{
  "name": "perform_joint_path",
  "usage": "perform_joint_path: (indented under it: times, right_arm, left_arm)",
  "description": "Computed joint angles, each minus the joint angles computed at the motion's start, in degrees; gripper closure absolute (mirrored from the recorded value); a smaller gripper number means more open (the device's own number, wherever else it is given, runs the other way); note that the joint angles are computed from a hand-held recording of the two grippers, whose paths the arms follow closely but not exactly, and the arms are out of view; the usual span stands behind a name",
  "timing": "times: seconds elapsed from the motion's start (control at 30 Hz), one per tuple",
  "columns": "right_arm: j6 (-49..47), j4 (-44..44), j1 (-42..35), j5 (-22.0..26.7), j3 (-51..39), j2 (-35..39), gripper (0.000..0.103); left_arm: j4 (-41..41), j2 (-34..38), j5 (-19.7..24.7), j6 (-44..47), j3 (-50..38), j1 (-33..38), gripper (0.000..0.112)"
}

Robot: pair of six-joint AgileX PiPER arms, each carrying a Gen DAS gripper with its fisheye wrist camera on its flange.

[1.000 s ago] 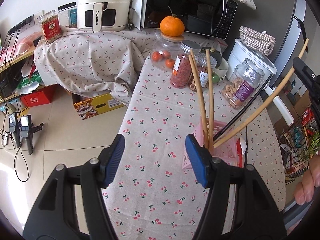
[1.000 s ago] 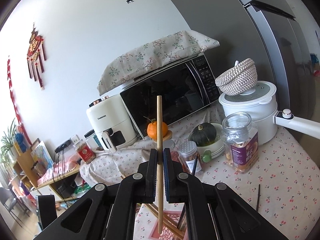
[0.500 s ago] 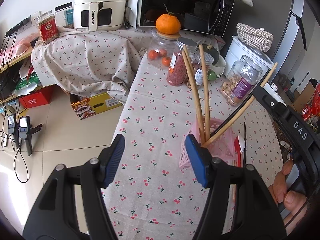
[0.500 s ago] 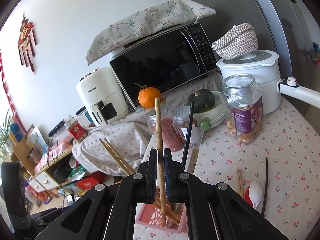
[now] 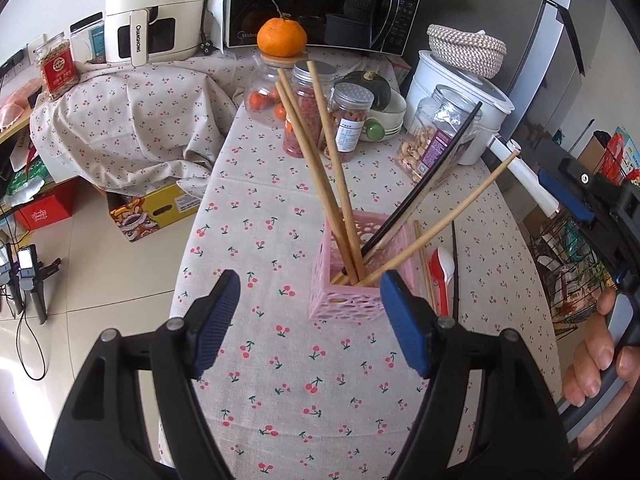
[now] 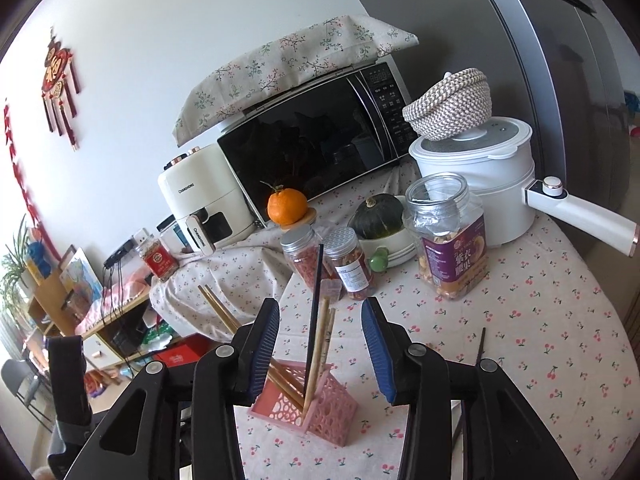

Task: Organize utensils
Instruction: 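Move both open tools back over the spoons and remaining chopsticks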

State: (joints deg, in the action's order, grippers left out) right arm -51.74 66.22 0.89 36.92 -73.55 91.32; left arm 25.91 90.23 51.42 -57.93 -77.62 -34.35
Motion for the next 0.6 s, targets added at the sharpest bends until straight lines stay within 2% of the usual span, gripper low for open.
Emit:
perform_joint_path:
  times: [0.27, 0.43, 0.6]
  right_arm:
    - [1.11, -2.95, -9.38, 8.51, -1.03, -1.36, 0.043]
    - [9.78, -14.26, -11.67, 11.93, -4.15, 1.05, 0.035]
    - [17.99, -25.66, -13.55, 16.26, -7.99, 5.02, 0.032]
  left_arm:
    - [0.68, 3.03, 1.34, 0.10, -3.52, -4.88, 0.035]
    - [-2.14, 5.87, 0.83, 1.48, -5.95, -6.90, 0.033]
    - [-4.23, 10.36, 2.08, 3.98, -10.38, -8.63, 0.032]
